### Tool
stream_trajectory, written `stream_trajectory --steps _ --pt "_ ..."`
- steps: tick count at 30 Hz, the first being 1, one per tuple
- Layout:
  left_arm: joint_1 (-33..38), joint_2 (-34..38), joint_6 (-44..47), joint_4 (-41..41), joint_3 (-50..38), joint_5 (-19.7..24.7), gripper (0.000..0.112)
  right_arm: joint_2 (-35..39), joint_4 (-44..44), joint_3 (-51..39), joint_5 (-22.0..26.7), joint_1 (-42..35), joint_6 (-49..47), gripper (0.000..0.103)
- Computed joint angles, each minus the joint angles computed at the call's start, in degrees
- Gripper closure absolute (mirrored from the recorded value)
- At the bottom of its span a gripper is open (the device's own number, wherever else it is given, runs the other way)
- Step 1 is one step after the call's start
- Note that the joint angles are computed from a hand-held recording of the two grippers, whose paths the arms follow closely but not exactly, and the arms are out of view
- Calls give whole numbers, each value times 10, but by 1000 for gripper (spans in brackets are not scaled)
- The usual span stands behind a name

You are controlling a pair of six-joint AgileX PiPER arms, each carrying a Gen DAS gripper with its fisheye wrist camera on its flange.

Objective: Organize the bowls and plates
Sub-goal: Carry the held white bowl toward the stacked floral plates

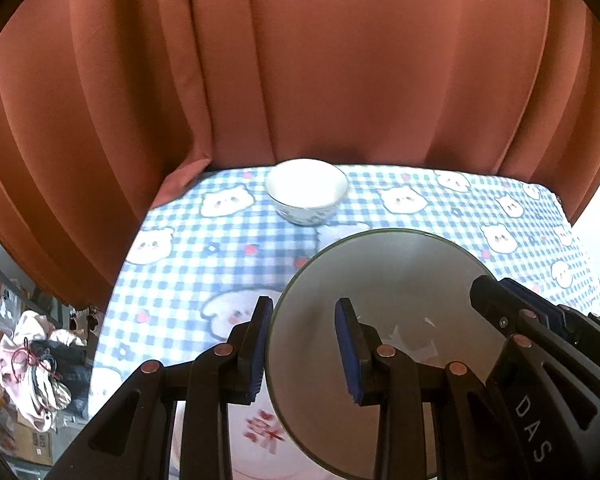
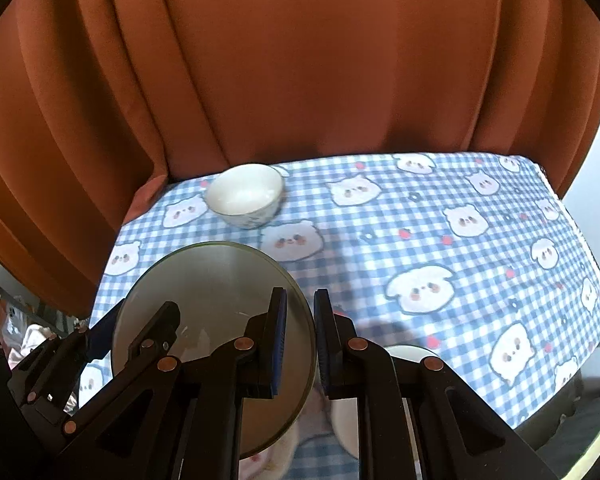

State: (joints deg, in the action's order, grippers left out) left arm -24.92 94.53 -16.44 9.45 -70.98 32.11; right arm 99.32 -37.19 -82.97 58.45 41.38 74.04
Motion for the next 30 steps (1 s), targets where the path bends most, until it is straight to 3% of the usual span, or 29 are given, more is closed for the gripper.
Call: stream_trajectory --steps 15,30 --pt "-175 12 -296 187 17 37 81 -175 6 239 -91 -70 -39 86" --pt "-246 59 -410 215 26 78 81 -227 89 361 -186 -141 -162 86"
